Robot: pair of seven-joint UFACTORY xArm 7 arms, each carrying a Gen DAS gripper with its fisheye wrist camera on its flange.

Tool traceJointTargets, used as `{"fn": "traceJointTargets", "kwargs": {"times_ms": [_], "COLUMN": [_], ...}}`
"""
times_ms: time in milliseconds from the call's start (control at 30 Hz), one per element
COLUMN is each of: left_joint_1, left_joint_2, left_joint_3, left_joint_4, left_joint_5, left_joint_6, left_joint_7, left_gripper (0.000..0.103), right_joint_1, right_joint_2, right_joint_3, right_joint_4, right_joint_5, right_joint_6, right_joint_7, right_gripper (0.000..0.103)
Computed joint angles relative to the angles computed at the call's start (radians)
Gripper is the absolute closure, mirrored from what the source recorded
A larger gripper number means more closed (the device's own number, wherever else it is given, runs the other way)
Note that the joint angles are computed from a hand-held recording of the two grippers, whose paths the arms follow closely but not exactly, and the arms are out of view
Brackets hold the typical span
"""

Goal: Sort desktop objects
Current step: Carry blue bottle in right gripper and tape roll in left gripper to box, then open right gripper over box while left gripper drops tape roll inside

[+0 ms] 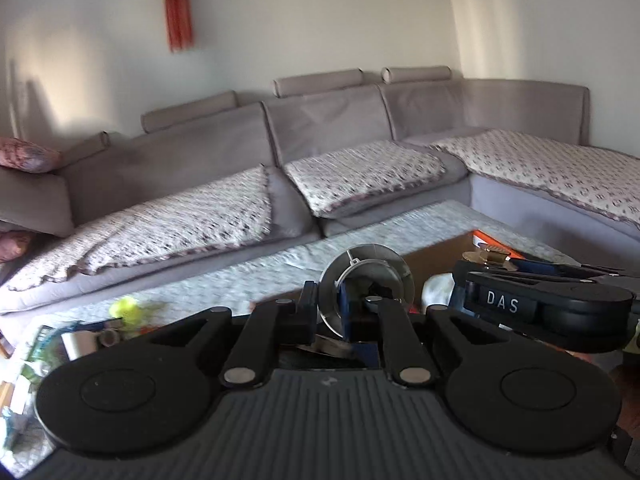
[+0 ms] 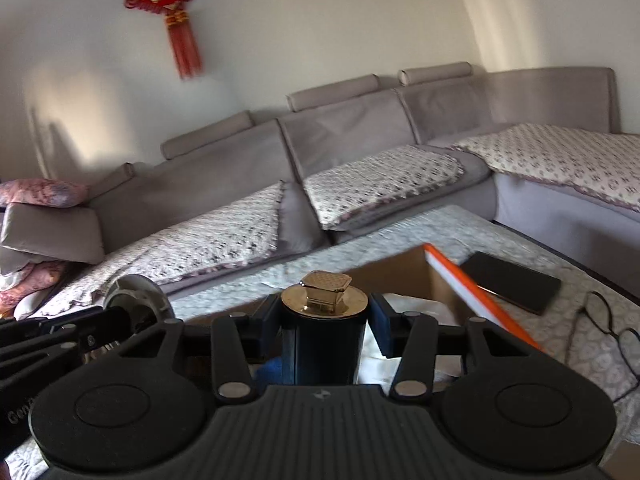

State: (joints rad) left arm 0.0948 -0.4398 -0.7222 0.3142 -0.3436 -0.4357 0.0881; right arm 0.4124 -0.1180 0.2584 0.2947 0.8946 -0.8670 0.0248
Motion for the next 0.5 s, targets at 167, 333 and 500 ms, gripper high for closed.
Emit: {"fn": "traceJointTargets", "kwargs": {"times_ms": [167,333,500], "left_joint_1": [0.019,-0.016,-0.029], "left_joint_2": [0.106,0.148,0.104], "left_joint_3": [-0.019,0.0,-0.007], "left_joint_4": [0.057,0.074,0.06], "left_joint_5": [-0.011,-0.059,-0.077], "left_joint_6": [0.013,0.032,0.088], "left_joint_7": [0.054,0.119,0.106], "left_gripper": [0.089,0.089,0.088], "right_joint_1": [-0.027,-0.046,-0.035], "right_joint_2": [0.009,0.031,0.054], "right_joint_3": [-0.026,-0.04,-0.031], "right_joint_4": [-0.019,-0.015,0.009], "right_joint_5": [-0.022,-0.045,-0.02], "right_joint_6": [0.006,0.017,0.025], "right_joint_7": [0.036,0.053,0.021], "right_gripper": [0.057,0.057,0.057]}}
